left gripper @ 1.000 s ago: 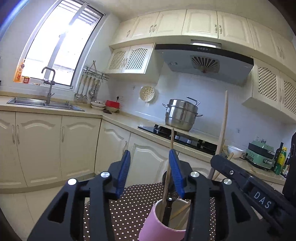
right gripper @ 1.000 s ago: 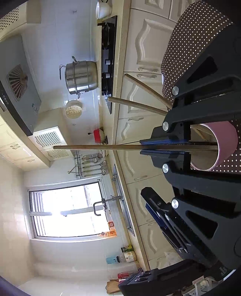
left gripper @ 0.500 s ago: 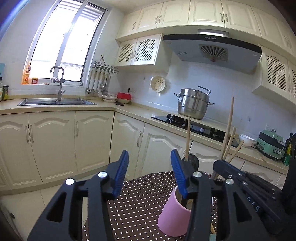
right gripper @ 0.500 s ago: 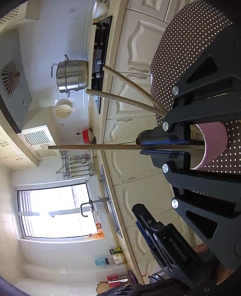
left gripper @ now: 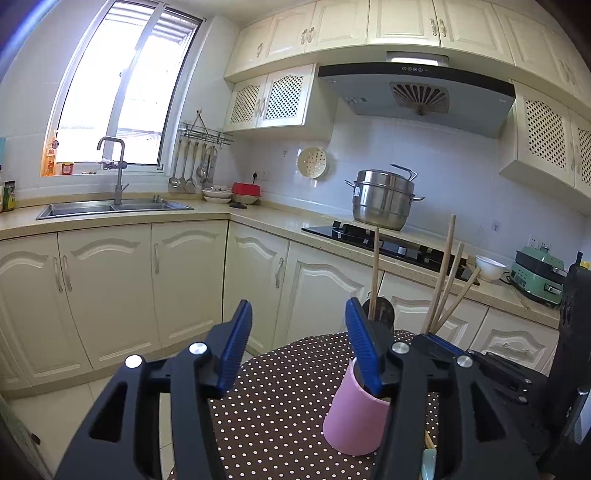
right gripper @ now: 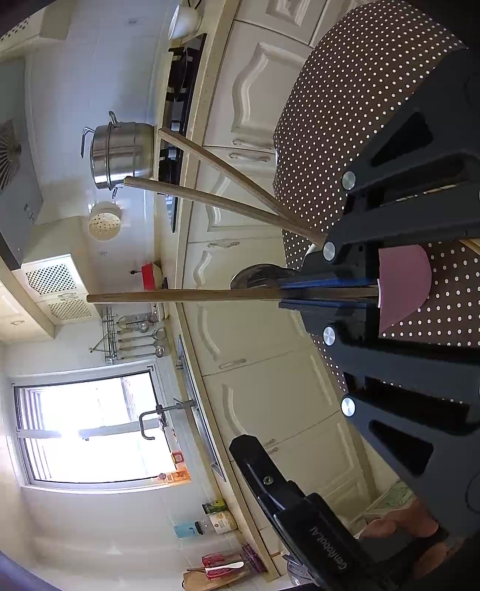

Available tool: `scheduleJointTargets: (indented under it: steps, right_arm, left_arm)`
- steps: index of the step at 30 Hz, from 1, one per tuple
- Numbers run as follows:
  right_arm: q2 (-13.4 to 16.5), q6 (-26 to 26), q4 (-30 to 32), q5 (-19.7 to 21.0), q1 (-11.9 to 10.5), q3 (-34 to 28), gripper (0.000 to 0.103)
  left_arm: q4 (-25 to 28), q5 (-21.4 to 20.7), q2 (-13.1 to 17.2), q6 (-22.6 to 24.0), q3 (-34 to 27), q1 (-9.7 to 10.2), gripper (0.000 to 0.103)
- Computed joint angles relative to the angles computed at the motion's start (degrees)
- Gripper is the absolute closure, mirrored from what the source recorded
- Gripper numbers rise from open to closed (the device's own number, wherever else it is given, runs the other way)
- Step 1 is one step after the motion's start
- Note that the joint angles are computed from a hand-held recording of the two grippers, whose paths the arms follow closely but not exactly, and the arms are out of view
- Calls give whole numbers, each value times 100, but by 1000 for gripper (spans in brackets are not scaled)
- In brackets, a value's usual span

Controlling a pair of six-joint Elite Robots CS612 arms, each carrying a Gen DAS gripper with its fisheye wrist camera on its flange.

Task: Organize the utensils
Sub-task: 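Lift both chopsticks and drop them into the pink cup with both tools, then move both open tools back over the chopstick pile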

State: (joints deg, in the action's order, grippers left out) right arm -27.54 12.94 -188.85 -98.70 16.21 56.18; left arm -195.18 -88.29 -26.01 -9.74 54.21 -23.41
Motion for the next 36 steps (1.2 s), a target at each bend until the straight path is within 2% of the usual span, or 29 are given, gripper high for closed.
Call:
scheduleJointTargets:
  steps: [3,5,7,8,25,31,36]
  right_arm:
    - [-54,42,22,-45,0,72,95]
    - [-90,63,7,-99,4,121,88]
    - [-134,81,-39,-125,9,189,52]
    - [-157,94,-92,-145,16,229,48]
    - [-630,138,-623,-354,59,1049,48]
    - [-839,325,-814,-455,33,1504,47]
    - [-1007,527,-729,-476,-16,1892,43]
  left_arm:
    - [-92,-15,-64,42,108,0,48]
    - [-190,-38,-109,73,196,-1,47]
    - [-309,-71,-156,98,291,0,47]
    - [-324,-75,-178,103,320,-2,47]
    - [-563,-115,-643,253,1085,-101,39]
    - [-131,-133,-787,547,1306,-193,34]
    - [881,-407,-857,874,1325,-238,32]
